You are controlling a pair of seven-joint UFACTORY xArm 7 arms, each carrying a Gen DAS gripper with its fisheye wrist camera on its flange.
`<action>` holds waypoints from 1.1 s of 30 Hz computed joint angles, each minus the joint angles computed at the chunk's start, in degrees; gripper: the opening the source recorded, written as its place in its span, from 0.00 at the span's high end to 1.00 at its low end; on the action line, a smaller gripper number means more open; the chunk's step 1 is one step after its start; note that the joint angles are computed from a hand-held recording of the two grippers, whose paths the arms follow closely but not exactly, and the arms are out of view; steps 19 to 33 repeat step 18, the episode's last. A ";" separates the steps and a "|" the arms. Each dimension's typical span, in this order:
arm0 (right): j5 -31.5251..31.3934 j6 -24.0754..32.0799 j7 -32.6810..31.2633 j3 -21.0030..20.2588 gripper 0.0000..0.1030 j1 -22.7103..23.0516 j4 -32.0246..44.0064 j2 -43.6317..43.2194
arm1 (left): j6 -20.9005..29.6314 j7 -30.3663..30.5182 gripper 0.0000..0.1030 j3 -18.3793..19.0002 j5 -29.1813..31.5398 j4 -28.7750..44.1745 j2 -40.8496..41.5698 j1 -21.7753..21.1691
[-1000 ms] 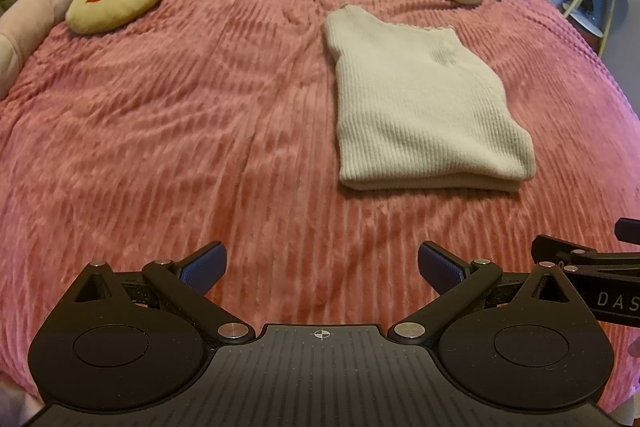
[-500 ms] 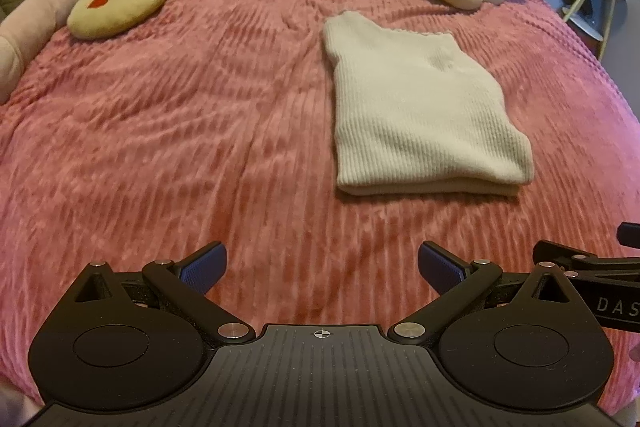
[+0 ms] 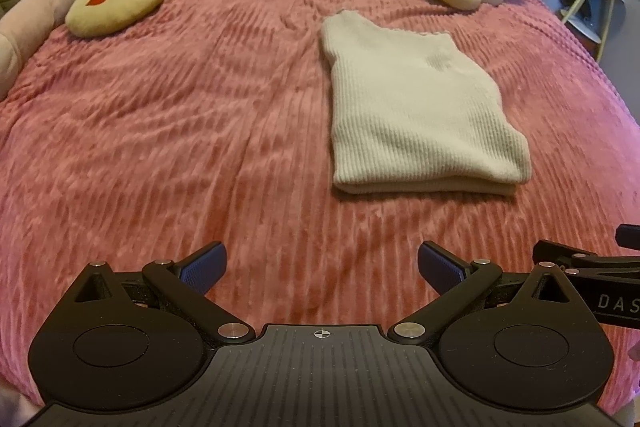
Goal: Fold small clothes
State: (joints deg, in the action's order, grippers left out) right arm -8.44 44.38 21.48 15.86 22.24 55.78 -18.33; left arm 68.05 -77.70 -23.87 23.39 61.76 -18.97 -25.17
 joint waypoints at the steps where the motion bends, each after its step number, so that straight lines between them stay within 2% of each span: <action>1: -0.03 0.15 0.06 0.02 0.04 -0.01 0.06 0.01 | 0.12 0.06 0.00 -0.03 0.06 0.06 0.09 -0.01; 33: -0.75 -0.29 0.85 0.26 0.04 -0.02 -0.18 -0.16 | 1.05 0.62 0.00 -0.07 0.95 0.87 0.82 -0.63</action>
